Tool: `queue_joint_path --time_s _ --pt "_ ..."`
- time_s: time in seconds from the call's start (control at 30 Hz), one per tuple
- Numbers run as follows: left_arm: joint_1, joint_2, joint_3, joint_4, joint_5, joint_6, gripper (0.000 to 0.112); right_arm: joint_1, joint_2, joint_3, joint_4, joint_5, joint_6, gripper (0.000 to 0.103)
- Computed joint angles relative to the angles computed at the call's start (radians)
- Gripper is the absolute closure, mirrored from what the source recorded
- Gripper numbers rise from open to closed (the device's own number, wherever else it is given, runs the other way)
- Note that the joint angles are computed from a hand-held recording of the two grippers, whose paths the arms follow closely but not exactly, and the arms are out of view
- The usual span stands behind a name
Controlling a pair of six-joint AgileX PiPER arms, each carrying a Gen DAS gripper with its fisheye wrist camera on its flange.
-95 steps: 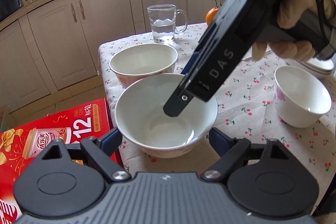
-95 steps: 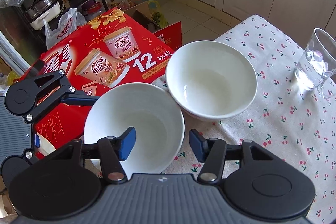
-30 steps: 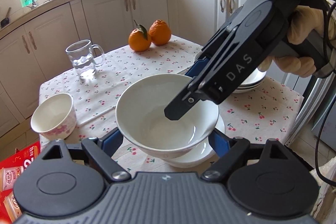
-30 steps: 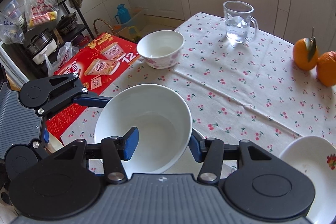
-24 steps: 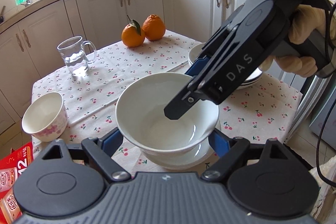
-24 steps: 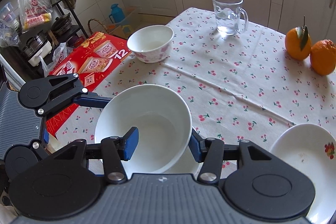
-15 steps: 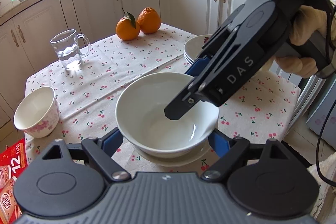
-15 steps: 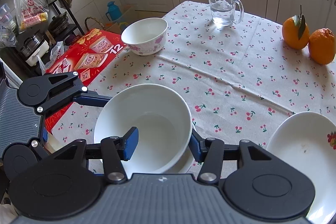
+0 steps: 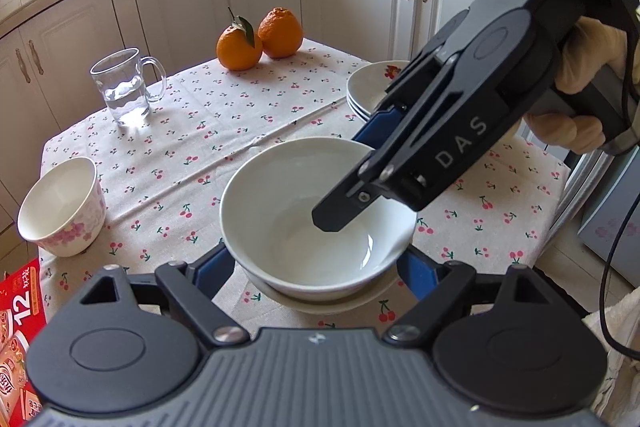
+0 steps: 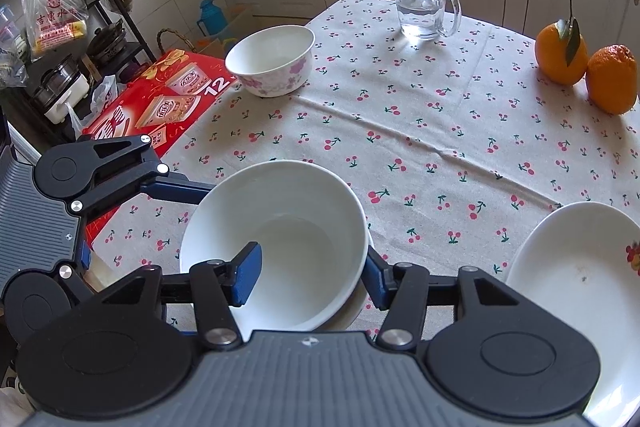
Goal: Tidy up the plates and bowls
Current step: 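Carry the held bowl and lower it into another white bowl, then open the right gripper and withdraw it from the bowl stack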
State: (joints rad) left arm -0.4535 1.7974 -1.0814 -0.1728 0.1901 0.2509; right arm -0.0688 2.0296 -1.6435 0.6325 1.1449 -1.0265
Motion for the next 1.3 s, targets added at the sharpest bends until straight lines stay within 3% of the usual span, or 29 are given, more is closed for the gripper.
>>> queue_joint_path --time_s 0.47,0.53,0.6,0.7,0.87,1.3 --pt "0.009 0.006 -0.001 -0.087 0.004 0.086 0.024 0.011 -0.017 0.031 -0.004 -0.028 -0.023 0.037" --pt "0.011 0.007 0.001 -0.107 0.006 0.105 0.023 0.01 -0.017 0.031 0.002 -0.023 -0.029 0.033" --pt "0.017 0.008 0.0 -0.146 0.013 0.139 0.023 0.004 -0.012 0.028 0.021 -0.005 -0.04 0.021" --pt "0.005 -0.008 0.021 -0.03 -0.015 0.038 0.022 0.002 -0.039 0.073 0.042 -0.049 -0.078 0.005" --pt "0.0 -0.023 0.035 0.007 -0.015 0.005 0.022 -0.023 -0.062 0.103 0.103 -0.05 -0.155 0.0" --pt "0.027 -0.115 0.146 0.148 -0.039 -0.146 0.021 -0.054 -0.171 0.249 0.154 -0.018 -0.361 0.0"
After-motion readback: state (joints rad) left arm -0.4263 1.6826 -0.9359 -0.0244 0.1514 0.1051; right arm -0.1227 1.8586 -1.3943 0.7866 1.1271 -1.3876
